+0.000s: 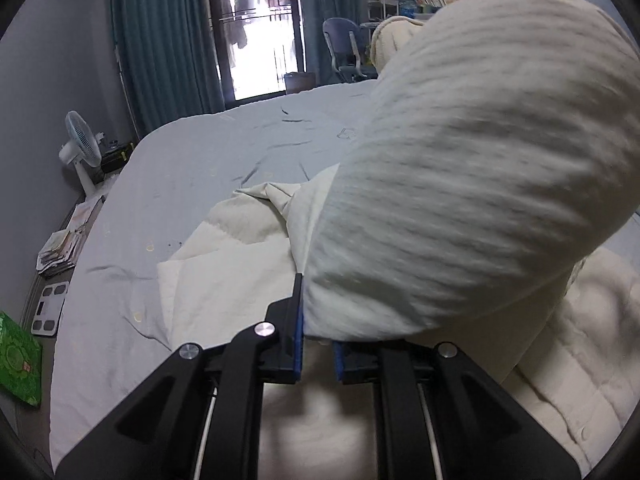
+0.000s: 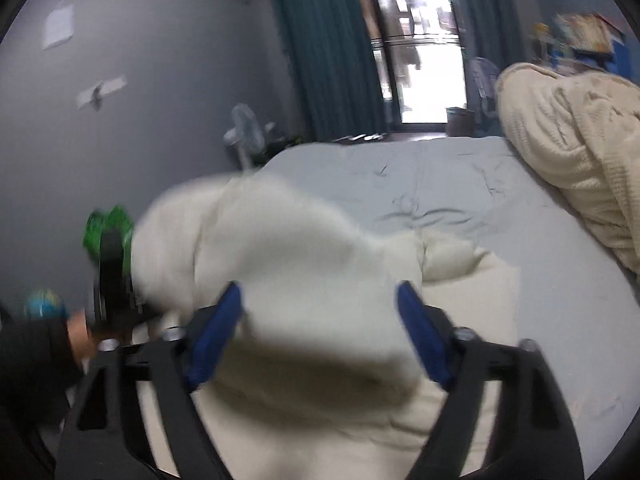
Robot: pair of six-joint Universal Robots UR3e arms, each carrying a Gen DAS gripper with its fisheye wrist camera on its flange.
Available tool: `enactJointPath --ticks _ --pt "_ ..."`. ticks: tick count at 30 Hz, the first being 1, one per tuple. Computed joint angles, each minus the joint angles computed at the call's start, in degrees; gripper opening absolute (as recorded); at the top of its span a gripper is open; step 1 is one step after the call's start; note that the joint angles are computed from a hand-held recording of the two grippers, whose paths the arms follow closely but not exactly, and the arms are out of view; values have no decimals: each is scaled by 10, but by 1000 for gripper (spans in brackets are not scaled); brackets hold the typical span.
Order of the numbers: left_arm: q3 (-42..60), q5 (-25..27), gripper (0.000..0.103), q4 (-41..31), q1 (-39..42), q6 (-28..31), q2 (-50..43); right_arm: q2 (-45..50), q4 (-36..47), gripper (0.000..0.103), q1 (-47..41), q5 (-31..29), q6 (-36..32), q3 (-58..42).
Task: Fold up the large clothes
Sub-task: 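Fold the hood end toward the hem with the left tool, then press with both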
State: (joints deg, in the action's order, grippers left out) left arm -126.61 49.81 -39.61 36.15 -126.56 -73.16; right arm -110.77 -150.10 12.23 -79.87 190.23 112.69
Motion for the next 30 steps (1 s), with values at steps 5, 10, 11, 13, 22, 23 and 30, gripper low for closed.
enactJointPath --ticks 5,10,11,13,22,23,30 --pt "31 11 9 -25 2 15 -15 140 63 50 5 41 67 -141" --pt "71 17 41 -169 33 42 28 142 90 46 44 16 4 -108" --pt "75 9 51 -219 56 68 50 131 87 46 43 18 -1 -89" --pt "75 -22 62 -318 112 141 96 113 65 46 44 18 -4 -38" --pt "279 -117 62 -823 200 330 175 149 -44 46 152 -96 -3 48" --pt "282 -126 62 -816 176 315 179 154 -47 46 162 -108 -3 49" --pt "121 -21 62 -395 -58 35 136 93 -29 47 149 -97 -25 101"
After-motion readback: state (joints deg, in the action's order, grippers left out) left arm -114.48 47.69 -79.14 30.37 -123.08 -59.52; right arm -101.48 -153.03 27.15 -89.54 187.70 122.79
